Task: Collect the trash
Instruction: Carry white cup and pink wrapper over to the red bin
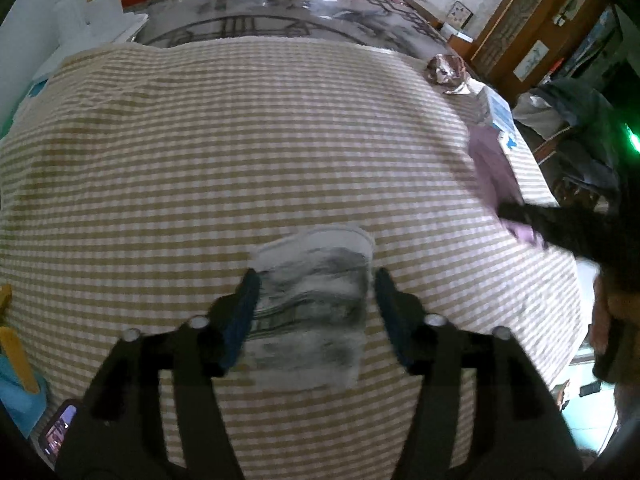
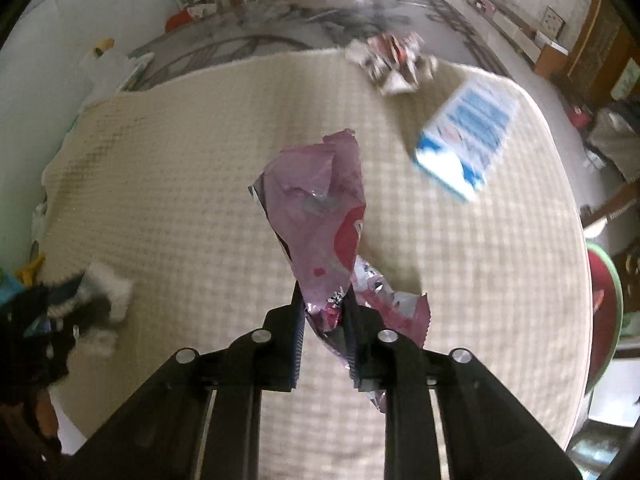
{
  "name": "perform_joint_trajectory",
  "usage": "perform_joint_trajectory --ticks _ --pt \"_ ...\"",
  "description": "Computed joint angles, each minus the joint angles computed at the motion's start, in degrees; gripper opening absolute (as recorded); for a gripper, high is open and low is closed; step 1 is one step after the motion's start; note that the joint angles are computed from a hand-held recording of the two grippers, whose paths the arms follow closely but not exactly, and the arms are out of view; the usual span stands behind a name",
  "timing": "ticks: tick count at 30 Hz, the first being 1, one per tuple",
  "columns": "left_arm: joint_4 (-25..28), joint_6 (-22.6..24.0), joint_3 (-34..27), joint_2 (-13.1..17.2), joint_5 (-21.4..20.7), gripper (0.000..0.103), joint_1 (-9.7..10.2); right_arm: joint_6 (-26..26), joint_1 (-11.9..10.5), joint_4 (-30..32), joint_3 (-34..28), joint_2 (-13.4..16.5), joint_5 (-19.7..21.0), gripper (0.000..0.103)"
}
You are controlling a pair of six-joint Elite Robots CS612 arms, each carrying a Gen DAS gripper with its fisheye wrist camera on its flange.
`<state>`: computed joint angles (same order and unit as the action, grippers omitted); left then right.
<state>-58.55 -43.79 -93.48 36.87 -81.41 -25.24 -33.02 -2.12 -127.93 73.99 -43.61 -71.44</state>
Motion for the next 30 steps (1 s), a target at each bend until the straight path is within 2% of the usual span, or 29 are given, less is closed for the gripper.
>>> perform_joint_trajectory --ticks 1,2,3,8,14,17,19,21,23,30 --pt "-0.09 -0.04 0.06 0.00 -0.01 0.060 0.04 1.09 -0.35 -0.30 0.94 -0.50 0.83 0.030" --pt "0.02 0.02 0.22 -0.08 0.01 0.060 0.06 1.80 -0.48 -0.80 1.45 -0.70 1.42 0.049" --pt "0.28 0.12 0.35 -0.19 0.09 0.060 0.04 3.04 -0.80 -2.09 2.47 -1.21 2.63 0.063" --pt "1.02 -0.07 -0.38 -0.14 0.54 0.061 -0.20 5.46 -1.37 -4.07 3.68 -2.12 5.49 0.073" --pt "2.36 -0.53 -0.70 -0.06 0.69 0.061 -0.48 5.78 -0.31 -5.91 1.75 -0.84 3.47 0.073" --pt "2.71 0.00 -0.69 0.05 0.40 0.055 -0.62 4.48 0.18 -6.36 1.33 -0.27 1.86 0.070" --pt "2.72 0.37 -0.78 0.13 0.79 0.050 -0.83 3.77 0.33 -5.93 1.31 0.02 0.74 0.060" --pt "2.49 1.61 -0.71 -0.03 1.53 0.043 -1.11 3.47 0.36 -3.84 0.87 0.38 0.42 0.033" --pt "1.85 1.88 -0.67 -0.21 2.02 0.041 -1.32 3.50 0.08 -2.83 1.09 0.27 1.29 0.020" --pt "-1.82 3.16 -0.73 -1.12 6.16 0.041 -2.30 6.61 -1.98 -8.17 5.23 -2.97 8.96 0.019"
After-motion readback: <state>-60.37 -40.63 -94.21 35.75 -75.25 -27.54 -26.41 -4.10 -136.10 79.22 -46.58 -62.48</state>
